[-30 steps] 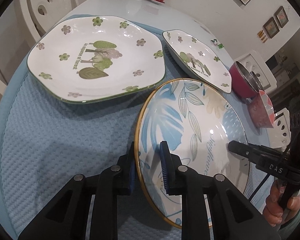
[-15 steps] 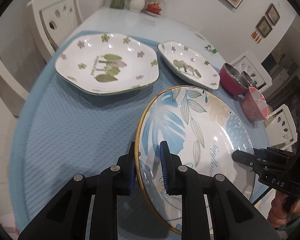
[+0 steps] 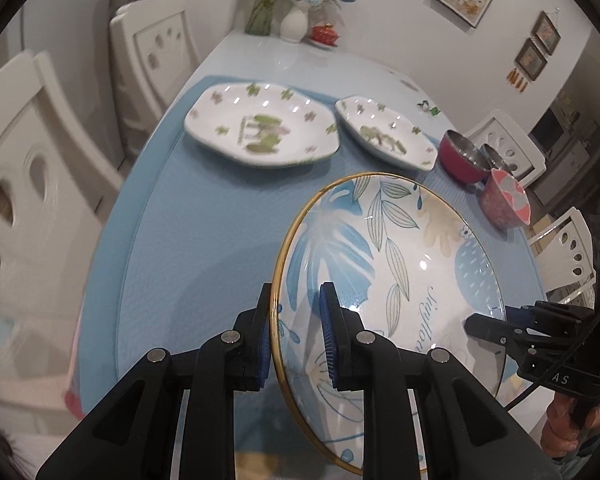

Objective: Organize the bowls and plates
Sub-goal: 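Lift the blue leaf plate with the right tool toward the tree plates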

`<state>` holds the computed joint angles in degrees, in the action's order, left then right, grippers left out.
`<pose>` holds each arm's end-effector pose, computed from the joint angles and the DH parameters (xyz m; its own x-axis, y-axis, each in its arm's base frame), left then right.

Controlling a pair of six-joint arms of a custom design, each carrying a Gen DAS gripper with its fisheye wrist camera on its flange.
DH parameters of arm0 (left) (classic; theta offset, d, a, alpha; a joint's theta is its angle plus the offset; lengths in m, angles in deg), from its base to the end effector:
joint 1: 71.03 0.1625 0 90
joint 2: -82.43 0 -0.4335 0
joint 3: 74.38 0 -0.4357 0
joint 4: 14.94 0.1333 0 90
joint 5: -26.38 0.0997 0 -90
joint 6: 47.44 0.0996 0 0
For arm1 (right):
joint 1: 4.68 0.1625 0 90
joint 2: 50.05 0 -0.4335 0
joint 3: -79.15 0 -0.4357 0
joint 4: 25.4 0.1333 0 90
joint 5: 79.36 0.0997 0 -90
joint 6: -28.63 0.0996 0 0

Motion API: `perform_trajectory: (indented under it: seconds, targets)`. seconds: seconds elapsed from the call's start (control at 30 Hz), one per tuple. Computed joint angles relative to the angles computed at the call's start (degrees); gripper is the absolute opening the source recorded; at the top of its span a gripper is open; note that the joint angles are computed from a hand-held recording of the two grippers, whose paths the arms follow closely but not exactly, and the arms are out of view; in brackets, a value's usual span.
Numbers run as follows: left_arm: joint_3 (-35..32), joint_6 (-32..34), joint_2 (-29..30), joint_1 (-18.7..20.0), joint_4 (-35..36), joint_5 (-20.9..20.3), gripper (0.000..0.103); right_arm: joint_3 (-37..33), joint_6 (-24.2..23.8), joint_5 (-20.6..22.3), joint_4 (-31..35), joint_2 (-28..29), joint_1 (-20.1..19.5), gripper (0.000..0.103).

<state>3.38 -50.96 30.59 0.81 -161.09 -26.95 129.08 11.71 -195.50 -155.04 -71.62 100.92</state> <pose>-0.0618 -0.8070 0.2941 -0.8708 -0.0860 -0.4841 0.2162 0.8172 -0.5342 0.3286 -0.8445 0.0467 -0.7726 -0.4265 0.4703 -0.5107 0.8576 -0.0614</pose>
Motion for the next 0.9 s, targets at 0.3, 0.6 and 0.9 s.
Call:
perform_trajectory:
  seconds: [0.3, 0.6, 0.9]
  targets:
    - [2.8, -3.3, -0.5, 1.2, 1.8, 0.2, 0.018, 0.8, 3.7, 0.5, 5.4, -0.2, -1.0, 0.028]
    - [3.1, -5.5, 0.1, 1.7, 1.8, -0.3, 0.018, 0.3, 6.1, -0.2, 7.0, 0.4, -1.6, 0.028]
    - [2.5, -6.0, 0.1, 1.7, 0.6, 0.6, 0.019, -1.4, 5.5, 1.8, 9.1, 0.1, -2.0, 0.028]
